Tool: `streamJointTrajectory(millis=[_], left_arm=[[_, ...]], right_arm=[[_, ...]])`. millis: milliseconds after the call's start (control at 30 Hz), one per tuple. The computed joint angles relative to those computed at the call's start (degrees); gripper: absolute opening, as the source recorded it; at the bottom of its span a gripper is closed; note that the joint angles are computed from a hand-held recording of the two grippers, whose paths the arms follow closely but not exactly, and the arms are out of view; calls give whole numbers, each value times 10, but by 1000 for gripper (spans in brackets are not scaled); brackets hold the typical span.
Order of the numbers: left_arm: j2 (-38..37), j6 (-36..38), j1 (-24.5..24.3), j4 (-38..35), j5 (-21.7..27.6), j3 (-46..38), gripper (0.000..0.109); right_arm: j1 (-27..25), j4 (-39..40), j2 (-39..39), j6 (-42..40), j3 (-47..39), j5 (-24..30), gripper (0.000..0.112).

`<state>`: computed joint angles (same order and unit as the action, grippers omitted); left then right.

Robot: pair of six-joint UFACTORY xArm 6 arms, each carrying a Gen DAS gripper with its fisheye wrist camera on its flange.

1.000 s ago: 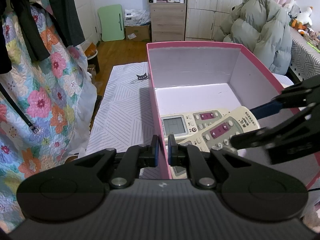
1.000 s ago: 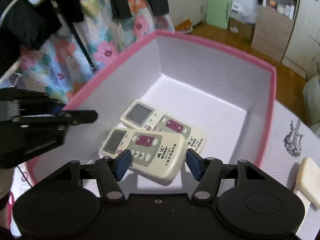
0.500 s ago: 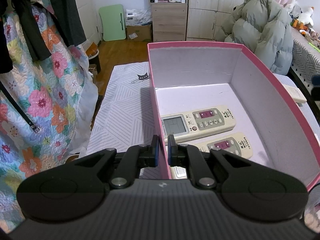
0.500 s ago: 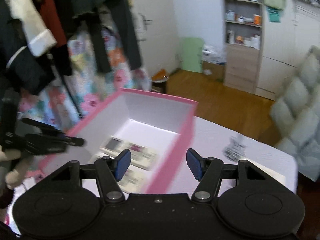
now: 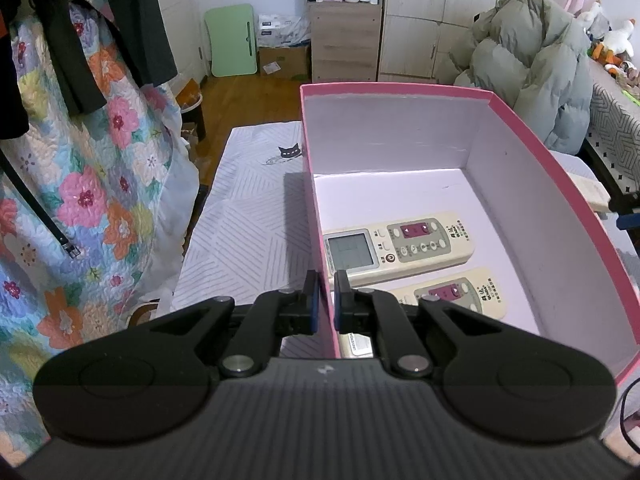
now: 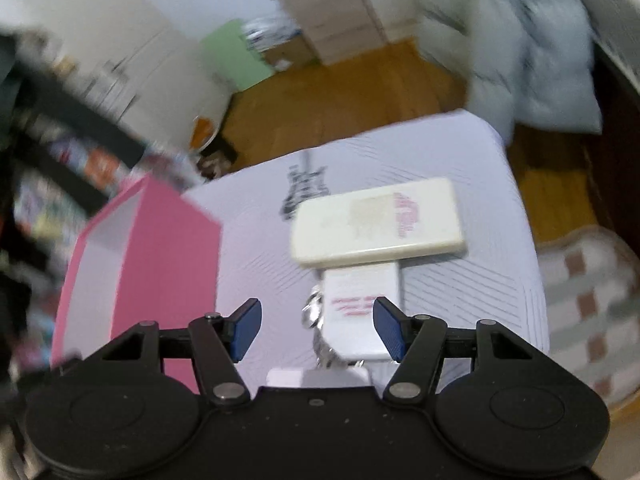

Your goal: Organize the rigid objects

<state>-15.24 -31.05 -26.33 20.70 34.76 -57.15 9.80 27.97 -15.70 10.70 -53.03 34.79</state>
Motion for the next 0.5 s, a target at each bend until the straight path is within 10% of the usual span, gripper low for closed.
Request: streamJointTrajectory(millis=[333,500], left_arm=[[-1,0,-2,0,2,0,7],[-2,2,-2,-1,1,1,7]], right_arm=[[-7,49,54,145,10,-95,73],[19,-57,59,302,41,-196,74]])
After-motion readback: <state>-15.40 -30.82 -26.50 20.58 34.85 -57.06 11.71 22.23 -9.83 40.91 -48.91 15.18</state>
